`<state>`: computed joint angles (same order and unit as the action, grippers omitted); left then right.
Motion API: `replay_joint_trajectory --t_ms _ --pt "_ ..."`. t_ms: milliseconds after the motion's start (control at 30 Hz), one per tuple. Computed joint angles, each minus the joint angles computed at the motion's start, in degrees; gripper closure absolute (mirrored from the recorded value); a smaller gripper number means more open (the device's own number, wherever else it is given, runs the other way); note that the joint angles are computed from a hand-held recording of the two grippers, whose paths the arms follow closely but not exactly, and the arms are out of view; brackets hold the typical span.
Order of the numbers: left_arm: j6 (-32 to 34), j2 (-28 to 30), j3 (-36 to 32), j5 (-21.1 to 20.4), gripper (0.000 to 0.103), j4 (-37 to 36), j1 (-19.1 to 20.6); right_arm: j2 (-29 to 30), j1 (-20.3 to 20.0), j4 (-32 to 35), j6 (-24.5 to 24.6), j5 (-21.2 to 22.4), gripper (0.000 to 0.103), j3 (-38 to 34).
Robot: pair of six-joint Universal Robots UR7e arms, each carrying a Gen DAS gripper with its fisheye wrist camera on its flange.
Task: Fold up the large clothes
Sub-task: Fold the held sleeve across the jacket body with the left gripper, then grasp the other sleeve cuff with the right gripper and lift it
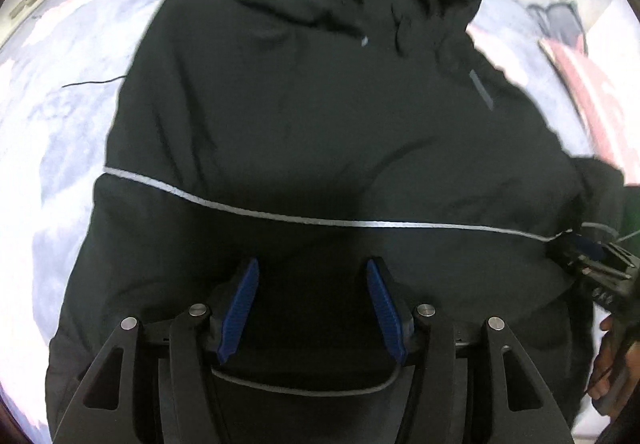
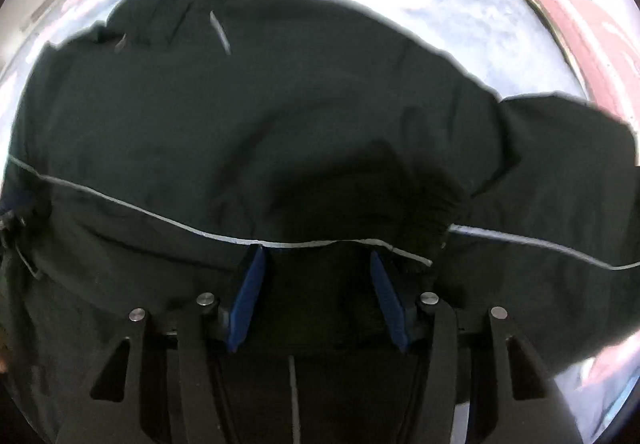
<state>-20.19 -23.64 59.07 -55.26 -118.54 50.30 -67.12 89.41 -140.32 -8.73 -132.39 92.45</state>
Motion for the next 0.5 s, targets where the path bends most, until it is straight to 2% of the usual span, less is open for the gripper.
replay_joint_trajectory --t_ms 33,100,167,233,267,333,500 --pt "-0.2 0.5 -0.9 0.6 0.046 1.3 -0.1 -0.2 0.1 0.0 0.3 0.1 0.046 0.1" --pt "-1.3 1.1 -2.7 1.3 0.046 4.3 -0.4 -1.0 0.6 5.6 3.6 1.0 0.047 -1.7" --pt "-1.7 1.1 -3.5 1.3 0.046 6.0 -1.0 -3.3 0.7 8.4 5.2 4.0 0.047 -2.3" --pt "-1.9 -0.5 -2.7 -1.1 0.046 5.7 -1.5 -7.2 0.4 8.7 4.9 7.5 0.045 -1.0" --pt "-1.9 -1.1 -2.2 -2.0 0.046 5.2 -1.8 -9.7 0.6 8.9 5.1 7.8 0.044 -0.2" --pt "-2.6 -3.1 -0.6 -3.6 0.046 4.6 -2.8 -12.9 0.7 9.5 5.4 6.6 0.040 0.9" --pt "-2.4 -4.7 -0.5 -4.6 0.046 5.0 -6.0 -21.5 -2.3 11.9 7.6 2.4 0.039 2.0"
